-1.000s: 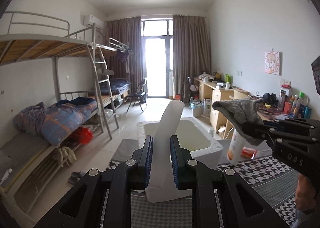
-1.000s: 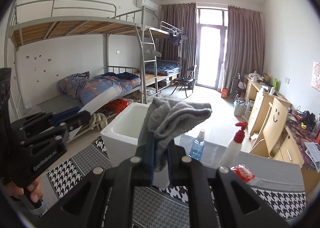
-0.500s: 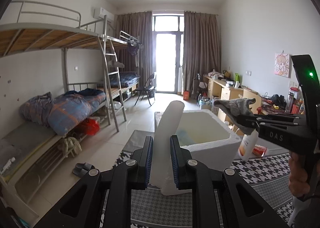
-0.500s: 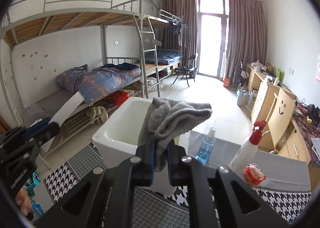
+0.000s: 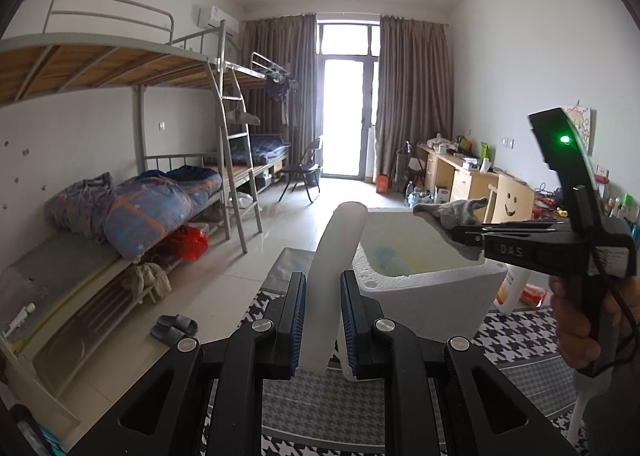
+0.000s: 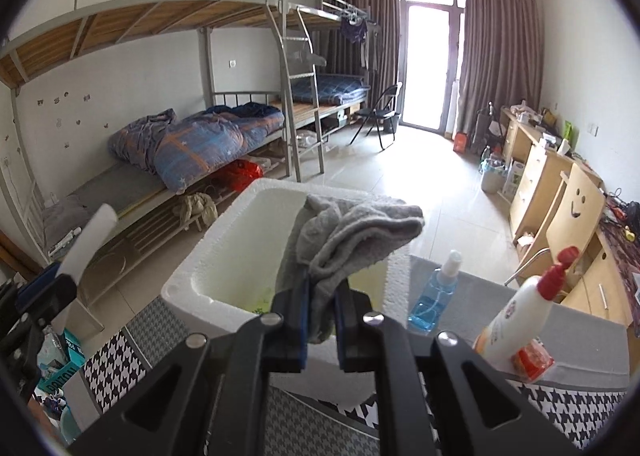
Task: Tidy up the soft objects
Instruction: 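Open the right gripper to drop the grey cloth into the box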
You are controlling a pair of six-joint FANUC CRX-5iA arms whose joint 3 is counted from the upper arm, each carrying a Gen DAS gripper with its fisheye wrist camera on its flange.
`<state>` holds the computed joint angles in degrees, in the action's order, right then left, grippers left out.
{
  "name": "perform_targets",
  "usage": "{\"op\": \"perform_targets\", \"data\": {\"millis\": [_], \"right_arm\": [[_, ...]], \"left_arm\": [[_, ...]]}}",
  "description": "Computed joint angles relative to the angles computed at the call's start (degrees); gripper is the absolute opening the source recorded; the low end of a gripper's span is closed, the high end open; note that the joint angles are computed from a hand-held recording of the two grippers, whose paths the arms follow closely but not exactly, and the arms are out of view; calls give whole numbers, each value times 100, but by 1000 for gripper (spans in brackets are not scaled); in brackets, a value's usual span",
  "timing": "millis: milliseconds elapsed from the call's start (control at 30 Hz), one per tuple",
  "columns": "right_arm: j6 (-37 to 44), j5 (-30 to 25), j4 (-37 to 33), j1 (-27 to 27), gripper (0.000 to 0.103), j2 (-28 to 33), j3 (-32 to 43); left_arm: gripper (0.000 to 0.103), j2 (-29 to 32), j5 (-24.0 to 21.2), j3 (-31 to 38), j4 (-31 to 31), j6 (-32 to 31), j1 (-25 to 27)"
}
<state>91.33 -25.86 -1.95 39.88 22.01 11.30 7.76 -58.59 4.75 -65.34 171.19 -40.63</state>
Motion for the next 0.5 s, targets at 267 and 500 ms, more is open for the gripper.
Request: {"op": "perform_targets", "data": {"millis": [267, 500], "right_arm": [[238, -610, -310, -75, 14, 416, 697], [361, -924, -105, 11, 57, 548, 866]], "left_arm": [[19, -49, -11, -32, 26, -3, 22], [19, -85, 23, -67, 21, 26, 27]]}}
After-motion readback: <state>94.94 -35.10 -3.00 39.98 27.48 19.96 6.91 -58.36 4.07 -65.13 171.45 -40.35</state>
